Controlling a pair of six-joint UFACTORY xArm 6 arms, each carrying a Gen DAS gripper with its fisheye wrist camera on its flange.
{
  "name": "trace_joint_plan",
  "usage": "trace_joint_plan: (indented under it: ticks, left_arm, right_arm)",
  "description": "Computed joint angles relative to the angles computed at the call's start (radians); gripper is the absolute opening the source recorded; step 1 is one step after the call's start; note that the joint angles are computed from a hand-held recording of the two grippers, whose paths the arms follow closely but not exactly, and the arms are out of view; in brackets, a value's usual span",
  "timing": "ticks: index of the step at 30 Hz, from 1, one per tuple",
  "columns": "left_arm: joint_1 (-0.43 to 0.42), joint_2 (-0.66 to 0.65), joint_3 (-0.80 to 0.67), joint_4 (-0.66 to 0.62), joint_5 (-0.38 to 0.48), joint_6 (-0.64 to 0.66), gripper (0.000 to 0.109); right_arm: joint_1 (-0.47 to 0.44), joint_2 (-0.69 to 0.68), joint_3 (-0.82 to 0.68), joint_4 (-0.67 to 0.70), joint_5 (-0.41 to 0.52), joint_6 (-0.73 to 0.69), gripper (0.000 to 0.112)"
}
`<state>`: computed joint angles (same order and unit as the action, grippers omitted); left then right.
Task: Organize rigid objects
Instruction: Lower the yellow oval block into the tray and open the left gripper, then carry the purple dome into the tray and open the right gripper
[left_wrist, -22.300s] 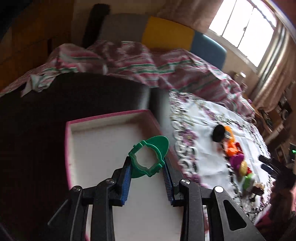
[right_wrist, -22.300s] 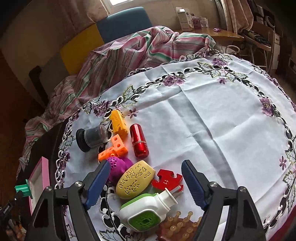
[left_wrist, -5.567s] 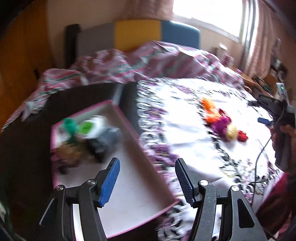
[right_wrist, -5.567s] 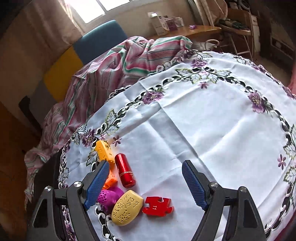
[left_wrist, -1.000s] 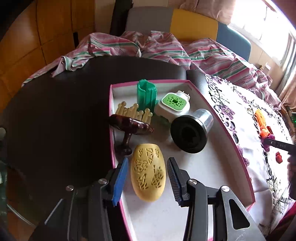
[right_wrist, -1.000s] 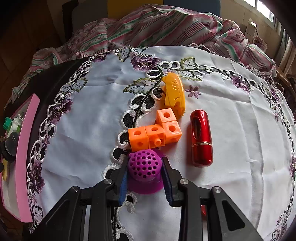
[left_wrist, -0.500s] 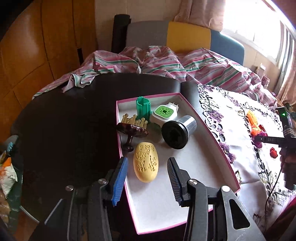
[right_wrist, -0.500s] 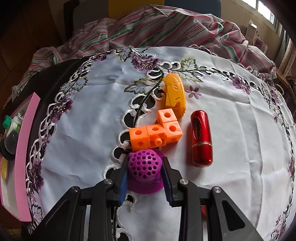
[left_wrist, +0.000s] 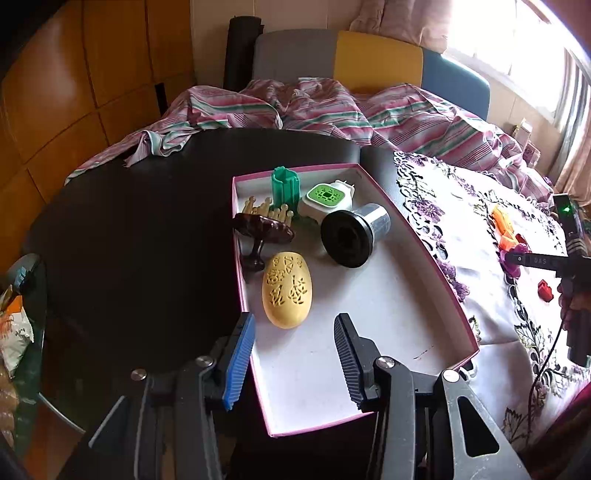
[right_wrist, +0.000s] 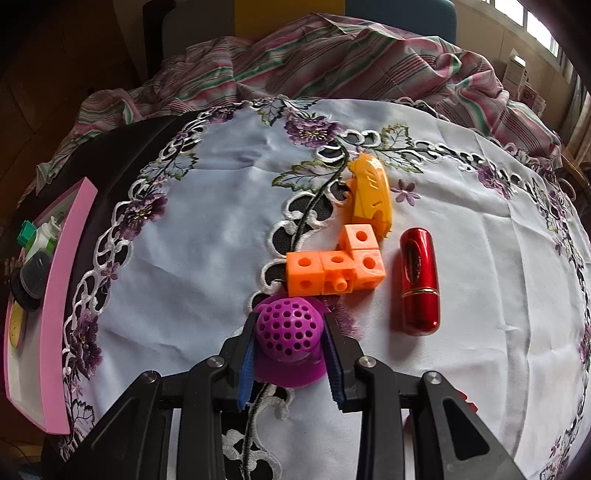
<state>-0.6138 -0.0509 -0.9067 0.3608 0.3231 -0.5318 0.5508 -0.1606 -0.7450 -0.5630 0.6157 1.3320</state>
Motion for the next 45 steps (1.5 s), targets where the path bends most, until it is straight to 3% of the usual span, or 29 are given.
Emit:
trace_joint_plan:
  ticks: [6, 15, 24, 33, 40, 45]
  left_arm:
    - [0.002, -0.004, 0.008, -0.006, 0.002, 0.003, 0.048]
    - [0.024, -0.024, 0.032, 0.000, -0.016, -0.002, 0.049]
    - [0.067, -0.047, 0.064, -0.014, -0.040, -0.013, 0.049]
    - [0.094, -0.070, 0.093, -0.040, -0.053, 0.001, 0.049]
    - [0.110, -0.081, 0.105, -0.071, -0.062, 0.028, 0.049]
    - [0.121, -0.075, 0.109, -0.101, -0.065, 0.048, 0.049]
  right_arm:
    - [0.022, 0.048, -0.038, 0.039, -0.004, -0.085, 0.032]
    - [0.044, 0.032, -0.059, 0.008, 0.002, -0.041, 0.032]
    - [0.158, 0.124, -0.250, -0.046, 0.033, -0.066, 0.032]
    - [0.278, 0.381, -0.589, -0.013, 0.002, -0.233, 0.032]
    - [0.299, 0.624, -0.866, 0.152, 0.071, -0.404, 0.032]
    - [0.289, 0.745, -1.001, 0.212, 0.133, -0.429, 0.032]
